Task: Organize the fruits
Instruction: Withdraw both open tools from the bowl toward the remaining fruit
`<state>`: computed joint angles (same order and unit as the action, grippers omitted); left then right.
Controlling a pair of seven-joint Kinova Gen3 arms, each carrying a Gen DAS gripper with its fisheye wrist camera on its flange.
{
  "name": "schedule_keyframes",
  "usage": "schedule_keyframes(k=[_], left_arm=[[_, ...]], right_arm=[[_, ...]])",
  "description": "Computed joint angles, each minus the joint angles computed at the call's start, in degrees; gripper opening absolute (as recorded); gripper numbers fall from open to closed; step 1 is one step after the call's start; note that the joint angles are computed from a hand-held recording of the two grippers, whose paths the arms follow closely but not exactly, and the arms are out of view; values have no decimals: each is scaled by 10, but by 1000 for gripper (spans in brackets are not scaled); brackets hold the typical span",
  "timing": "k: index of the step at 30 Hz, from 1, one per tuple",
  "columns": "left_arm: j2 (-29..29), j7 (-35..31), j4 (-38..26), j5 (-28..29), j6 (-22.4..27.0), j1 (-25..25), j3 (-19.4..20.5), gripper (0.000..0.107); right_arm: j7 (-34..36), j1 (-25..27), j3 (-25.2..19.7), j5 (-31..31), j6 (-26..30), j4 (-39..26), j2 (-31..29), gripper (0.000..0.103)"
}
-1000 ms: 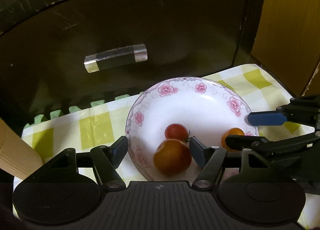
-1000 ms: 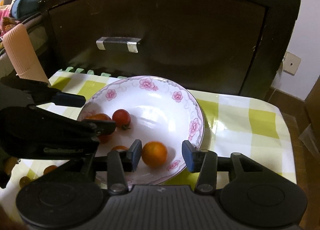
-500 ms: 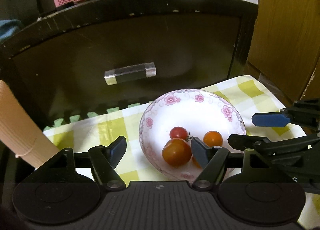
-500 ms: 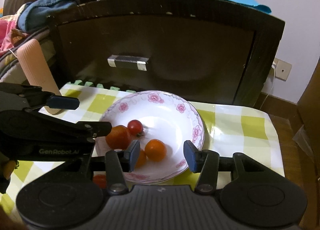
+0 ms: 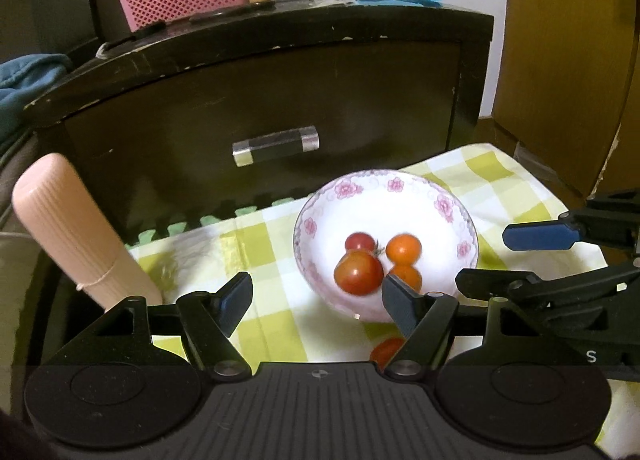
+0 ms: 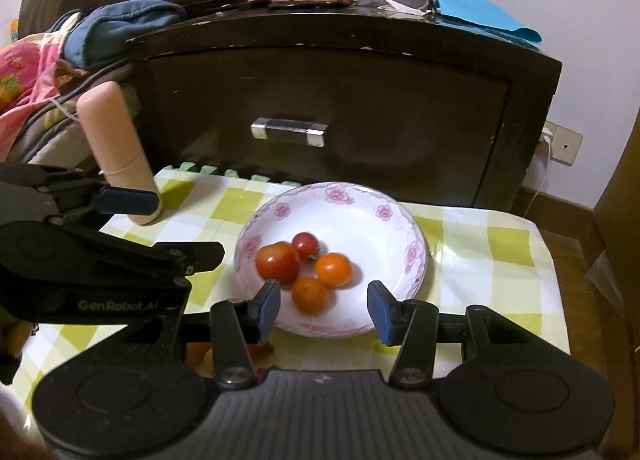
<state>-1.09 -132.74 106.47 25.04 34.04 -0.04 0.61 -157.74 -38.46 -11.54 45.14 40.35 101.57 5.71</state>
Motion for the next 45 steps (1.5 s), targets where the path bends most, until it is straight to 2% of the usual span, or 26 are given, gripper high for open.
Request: schedule_keyframes(k=[12, 19, 24, 28, 32, 38, 45], left_arm=[[-34, -19, 32, -23, 36, -12, -26, 77], [-27, -11, 33, -14, 90, -35, -43, 77], [-29, -4, 47, -17, 102, -48, -44, 77], [-32, 7, 60, -37, 90, -47, -37, 77], [-31, -6, 69, -32, 83, -44, -39, 77], [-11, -8, 68, -27, 79, -48, -34, 81], [15, 15, 65, -45, 63, -46, -20, 69]], right_arm=[[26, -24, -21, -45, 12, 1, 2, 46], [40, -46, -23, -66, 19, -4, 14, 46], [68, -53, -21, -91, 18, -5, 23, 46], [69, -63, -17, -99, 23, -4, 31, 46], [81, -71, -15, -103, 32, -6, 37, 46], [94, -61, -10, -122, 10, 6, 28, 46], [75, -43, -1, -127, 11, 18, 21, 46]])
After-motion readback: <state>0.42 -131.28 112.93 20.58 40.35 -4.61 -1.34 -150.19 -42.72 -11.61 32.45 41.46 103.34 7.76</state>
